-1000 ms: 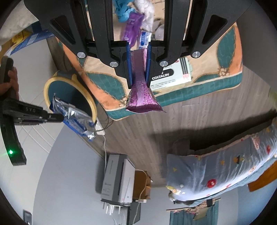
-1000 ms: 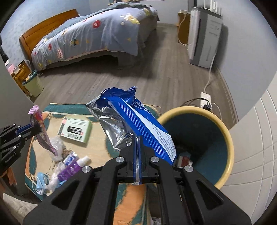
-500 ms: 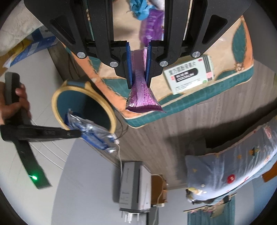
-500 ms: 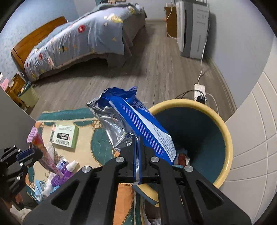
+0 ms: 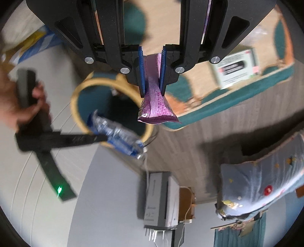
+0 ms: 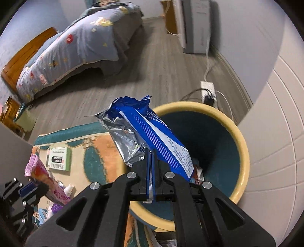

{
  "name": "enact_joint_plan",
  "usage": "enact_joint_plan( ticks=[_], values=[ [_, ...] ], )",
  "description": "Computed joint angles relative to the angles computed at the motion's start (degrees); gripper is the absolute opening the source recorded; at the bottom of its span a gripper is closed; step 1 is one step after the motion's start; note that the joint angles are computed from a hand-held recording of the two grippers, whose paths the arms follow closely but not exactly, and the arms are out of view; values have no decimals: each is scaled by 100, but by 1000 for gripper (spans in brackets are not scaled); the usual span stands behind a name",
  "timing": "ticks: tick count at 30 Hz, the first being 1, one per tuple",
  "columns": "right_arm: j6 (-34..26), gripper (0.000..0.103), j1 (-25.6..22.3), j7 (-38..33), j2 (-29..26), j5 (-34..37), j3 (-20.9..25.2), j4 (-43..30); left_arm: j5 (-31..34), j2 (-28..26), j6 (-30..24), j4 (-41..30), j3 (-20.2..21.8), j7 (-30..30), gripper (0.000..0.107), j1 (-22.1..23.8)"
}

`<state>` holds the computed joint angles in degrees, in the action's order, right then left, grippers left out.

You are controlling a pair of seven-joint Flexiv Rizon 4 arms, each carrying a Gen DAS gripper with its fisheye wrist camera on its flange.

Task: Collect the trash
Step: 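Carry the pink wrapper and blue snack wrapper over the bucket with both tools, then open both tools to drop the wrappers into the bucket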

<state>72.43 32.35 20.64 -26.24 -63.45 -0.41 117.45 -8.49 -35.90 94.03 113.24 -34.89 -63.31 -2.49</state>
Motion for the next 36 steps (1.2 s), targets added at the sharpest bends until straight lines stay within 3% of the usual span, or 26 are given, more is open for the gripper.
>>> enact_joint_plan(
  ticks=[8,21,26,33,36],
  values=[
    [-67,1,-170,266,140,223,24,402,-162,-502,-308,-777,81,5,15,-669],
    [488,1,-256,1057,77,135,-225,803,-378,-1078,-993,-2041,1373,130,15,-2152],
    [628,1,-259,1309,70,-55,-325,849,-426,-1145,-896,-2015,1378,99,36,-2138],
    [493,1,-236,1073,43,63,-279,766,-295,-1134,-640,-1997,1941,-238,77,-2410],
    [260,2,-206,1047,87,-20,-262,726,-237,-1129,-500,-1919,1928,-324,80,-2338]
  ],
)
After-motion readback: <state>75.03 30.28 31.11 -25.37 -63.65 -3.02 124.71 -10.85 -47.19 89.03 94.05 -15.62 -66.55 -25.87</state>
